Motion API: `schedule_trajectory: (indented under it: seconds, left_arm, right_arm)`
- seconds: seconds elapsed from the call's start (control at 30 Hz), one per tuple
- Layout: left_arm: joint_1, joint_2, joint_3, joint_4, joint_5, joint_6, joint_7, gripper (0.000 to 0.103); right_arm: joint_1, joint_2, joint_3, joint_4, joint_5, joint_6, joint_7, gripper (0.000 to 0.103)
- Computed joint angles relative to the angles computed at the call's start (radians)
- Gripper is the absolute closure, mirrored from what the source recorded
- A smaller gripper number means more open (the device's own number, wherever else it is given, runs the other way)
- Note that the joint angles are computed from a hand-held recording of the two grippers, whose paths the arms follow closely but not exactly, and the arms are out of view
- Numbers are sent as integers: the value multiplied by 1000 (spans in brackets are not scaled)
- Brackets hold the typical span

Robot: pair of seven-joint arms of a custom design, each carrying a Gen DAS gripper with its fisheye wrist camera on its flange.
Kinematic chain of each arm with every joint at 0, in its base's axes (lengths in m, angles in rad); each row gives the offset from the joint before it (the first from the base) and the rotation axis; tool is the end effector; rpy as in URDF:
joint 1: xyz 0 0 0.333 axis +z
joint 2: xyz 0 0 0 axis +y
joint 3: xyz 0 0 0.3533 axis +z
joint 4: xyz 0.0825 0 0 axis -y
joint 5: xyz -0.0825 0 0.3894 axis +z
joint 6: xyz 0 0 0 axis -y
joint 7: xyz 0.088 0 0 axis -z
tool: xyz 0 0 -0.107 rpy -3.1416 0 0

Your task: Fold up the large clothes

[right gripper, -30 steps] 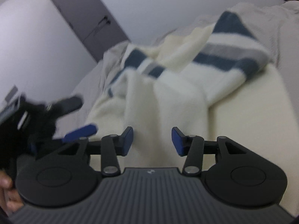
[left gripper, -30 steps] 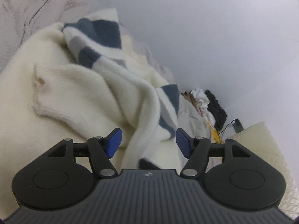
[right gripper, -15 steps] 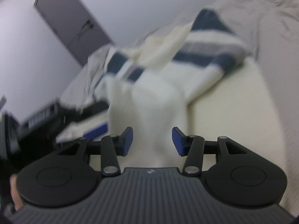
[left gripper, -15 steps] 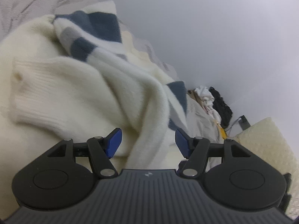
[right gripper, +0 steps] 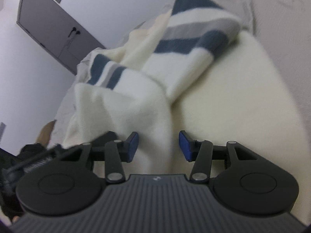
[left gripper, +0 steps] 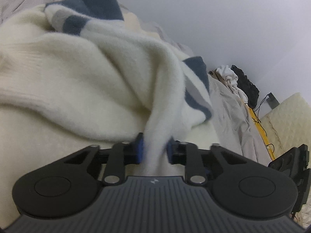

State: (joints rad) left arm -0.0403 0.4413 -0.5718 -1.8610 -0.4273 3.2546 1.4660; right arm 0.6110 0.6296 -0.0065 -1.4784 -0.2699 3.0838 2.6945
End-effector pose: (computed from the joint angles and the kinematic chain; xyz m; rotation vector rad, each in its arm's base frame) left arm 0.6247 -0.3141 0.4526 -2.0119 1.7907 -1.4863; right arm 0.6351 0.4669 0.4519 -1.3240 1.7127 -0.0846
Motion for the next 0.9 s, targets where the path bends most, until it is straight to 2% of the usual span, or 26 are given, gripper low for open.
schedule_trajectory:
  seconds: [0.03, 0.1, 0.17, 0.3, 0.37, 0.47, 0.5, 0.57, 0.67, 0.77, 0.87, 0.9]
  left_arm:
    - [24, 5, -30, -3, -3, 12, 3, 88]
    - [95, 18, -118, -11, 0, 39, 4, 90]
    - [223, 56, -273, -29, 31, 85, -8, 92]
    - [409, 143, -512, -71, 139, 155, -61, 93]
    - [465, 180, -589, -98, 196, 186, -84, 93]
    - [513, 223, -659, -130, 276, 210, -113, 93]
    - [517, 232, -666, -136, 295, 216, -123, 93]
    - [518, 251, -672, -136, 322, 201, -151, 93]
    - [491, 243, -636, -121, 332, 161, -200, 93]
    - [405, 167, -519, -91, 325, 81, -241, 93]
    - [308, 106, -395, -63, 291, -5, -246, 93]
    - [272, 86, -351, -56, 274, -27, -244, 93]
  right_arm:
    - [-8, 0, 12, -2, 0, 8, -9, 56]
    - [-10, -3, 20, -3, 3, 16, -18, 82]
    - [25, -20, -27, -17, -4, 27, 7, 90]
    - [164, -61, -220, -42, -74, 55, 87, 92]
    - [226, -80, -309, -50, -130, 57, 124, 93]
    - [313, -104, -429, -59, -229, 31, 179, 93]
    - [337, -111, -460, -60, -265, 17, 192, 93]
    - [358, -121, -486, -57, -321, -16, 206, 93]
    - [351, -117, -474, -30, -370, -88, 211, 94]
    - [296, -104, -395, -4, -375, -180, 157, 94]
    - [243, -82, -316, 26, -365, -292, 110, 100]
    - [221, -78, -290, 26, -356, -303, 107, 100]
